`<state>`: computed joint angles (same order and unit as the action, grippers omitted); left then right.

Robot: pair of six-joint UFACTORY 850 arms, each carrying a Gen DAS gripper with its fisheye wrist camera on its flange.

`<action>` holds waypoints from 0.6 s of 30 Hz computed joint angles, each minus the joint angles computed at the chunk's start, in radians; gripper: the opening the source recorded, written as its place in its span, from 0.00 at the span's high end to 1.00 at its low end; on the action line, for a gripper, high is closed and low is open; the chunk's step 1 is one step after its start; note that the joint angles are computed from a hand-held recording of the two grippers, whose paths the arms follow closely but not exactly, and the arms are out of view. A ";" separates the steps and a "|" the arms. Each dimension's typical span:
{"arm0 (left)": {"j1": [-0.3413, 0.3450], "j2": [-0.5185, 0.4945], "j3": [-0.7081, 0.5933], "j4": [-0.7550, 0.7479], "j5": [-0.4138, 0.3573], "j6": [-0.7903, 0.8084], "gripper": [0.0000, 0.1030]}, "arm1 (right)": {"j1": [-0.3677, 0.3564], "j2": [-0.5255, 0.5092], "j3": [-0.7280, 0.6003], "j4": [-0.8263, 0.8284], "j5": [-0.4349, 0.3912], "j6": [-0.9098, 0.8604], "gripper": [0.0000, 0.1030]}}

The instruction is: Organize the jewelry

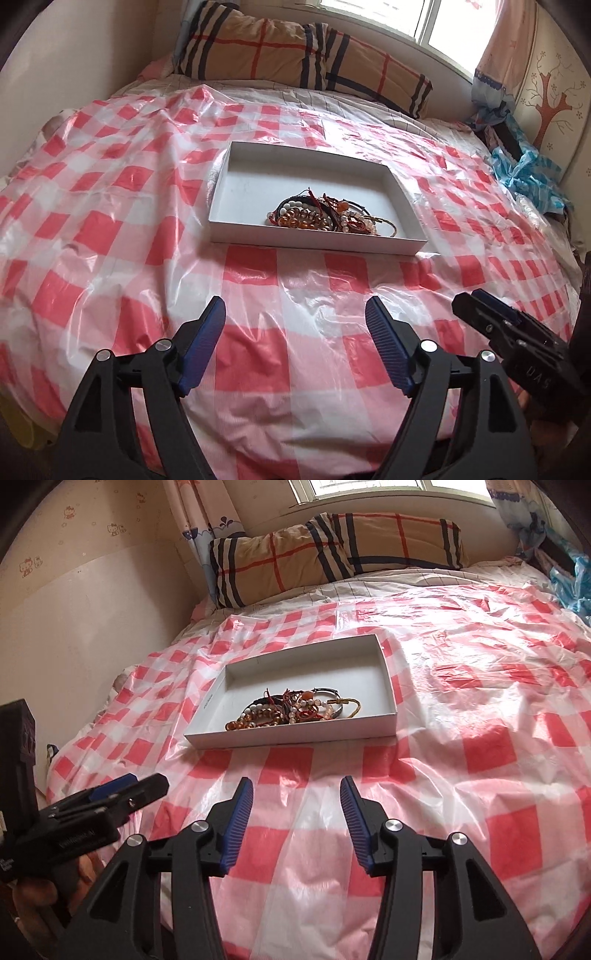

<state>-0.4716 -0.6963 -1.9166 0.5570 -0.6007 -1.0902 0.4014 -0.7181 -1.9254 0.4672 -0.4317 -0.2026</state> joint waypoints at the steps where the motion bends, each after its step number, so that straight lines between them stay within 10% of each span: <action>1: -0.012 0.015 0.018 0.025 0.001 -0.020 0.24 | 0.005 0.032 0.044 -0.029 0.024 0.019 0.50; 18: -0.125 0.174 0.266 0.410 -0.021 -0.341 0.12 | 0.074 0.277 0.418 -0.915 0.226 0.928 0.32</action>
<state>-0.5967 -0.5220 -1.6503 0.9674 -0.6220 -1.4310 0.4751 -0.4409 -1.5072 -0.4483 -0.2053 0.7259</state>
